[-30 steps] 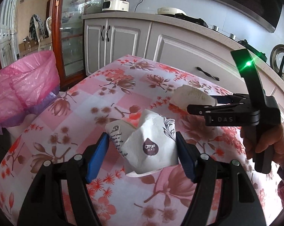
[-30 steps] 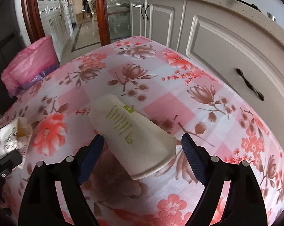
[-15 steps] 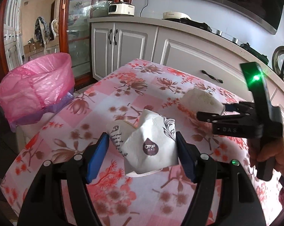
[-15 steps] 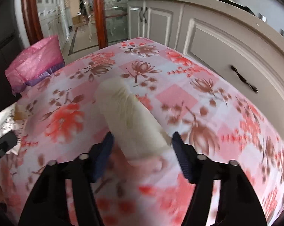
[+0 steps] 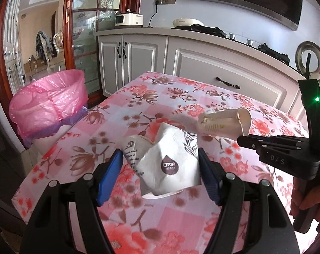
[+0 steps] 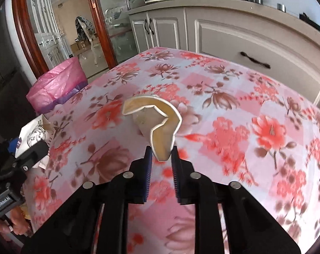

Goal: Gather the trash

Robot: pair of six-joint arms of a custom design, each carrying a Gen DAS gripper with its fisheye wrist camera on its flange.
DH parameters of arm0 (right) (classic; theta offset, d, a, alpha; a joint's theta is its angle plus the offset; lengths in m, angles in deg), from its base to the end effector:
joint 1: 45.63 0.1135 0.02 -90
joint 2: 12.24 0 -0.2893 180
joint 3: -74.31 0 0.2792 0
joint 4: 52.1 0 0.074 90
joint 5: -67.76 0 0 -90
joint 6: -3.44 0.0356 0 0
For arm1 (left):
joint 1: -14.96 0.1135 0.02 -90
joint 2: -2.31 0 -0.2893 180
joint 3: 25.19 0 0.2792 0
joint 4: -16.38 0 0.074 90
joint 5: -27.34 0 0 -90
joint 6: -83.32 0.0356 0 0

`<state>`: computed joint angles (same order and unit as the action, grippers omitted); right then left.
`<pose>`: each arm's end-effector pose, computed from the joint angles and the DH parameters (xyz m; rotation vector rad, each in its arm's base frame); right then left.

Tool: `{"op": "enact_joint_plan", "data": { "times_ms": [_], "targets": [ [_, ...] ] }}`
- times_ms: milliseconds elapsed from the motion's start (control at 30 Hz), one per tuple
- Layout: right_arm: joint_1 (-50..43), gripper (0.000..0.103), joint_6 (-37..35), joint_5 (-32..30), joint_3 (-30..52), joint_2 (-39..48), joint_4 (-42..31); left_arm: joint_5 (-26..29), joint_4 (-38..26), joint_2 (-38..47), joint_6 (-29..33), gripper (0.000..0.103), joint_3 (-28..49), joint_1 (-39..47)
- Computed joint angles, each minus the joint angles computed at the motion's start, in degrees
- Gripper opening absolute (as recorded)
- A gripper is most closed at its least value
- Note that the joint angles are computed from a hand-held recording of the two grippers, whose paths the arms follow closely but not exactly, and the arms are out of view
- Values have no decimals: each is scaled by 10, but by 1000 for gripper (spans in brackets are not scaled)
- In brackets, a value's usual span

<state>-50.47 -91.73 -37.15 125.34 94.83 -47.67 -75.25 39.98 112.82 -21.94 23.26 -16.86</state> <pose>0.3278 -0.0186 0.0735 -0.1183 2.4424 0.2442 0.2907 -0.1713 0.0702 0.2034 2.2215 -0.2042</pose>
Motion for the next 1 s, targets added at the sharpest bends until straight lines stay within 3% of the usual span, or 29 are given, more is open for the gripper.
{"op": "enact_joint_plan", "data": {
  "times_ms": [67, 133, 300, 367, 733, 933, 1000],
  "targets": [
    [2, 28, 7, 0, -6, -13, -11, -3, -1, -11, -1, 68, -14, -2],
    [5, 64, 9, 5, -24, -32, 1, -3, 6, -22, -4, 68, -30, 1],
    [18, 70, 3, 27, -41, -48, 10, 2, 18, -36, -4, 68, -52, 7],
    [23, 77, 7, 44, -33, -39, 7, 6, 22, -39, -6, 68, -57, 11],
    [23, 76, 3, 96, 76, 76, -27, 27, 31, -35, -8, 68, -57, 30],
    [22, 41, 10, 94, 52, 74, 9, 38, 32, -20, -11, 68, -52, 38],
    [23, 41, 14, 92, 40, 63, 15, 41, 32, -16, -11, 68, -50, 40]
  ]
}}
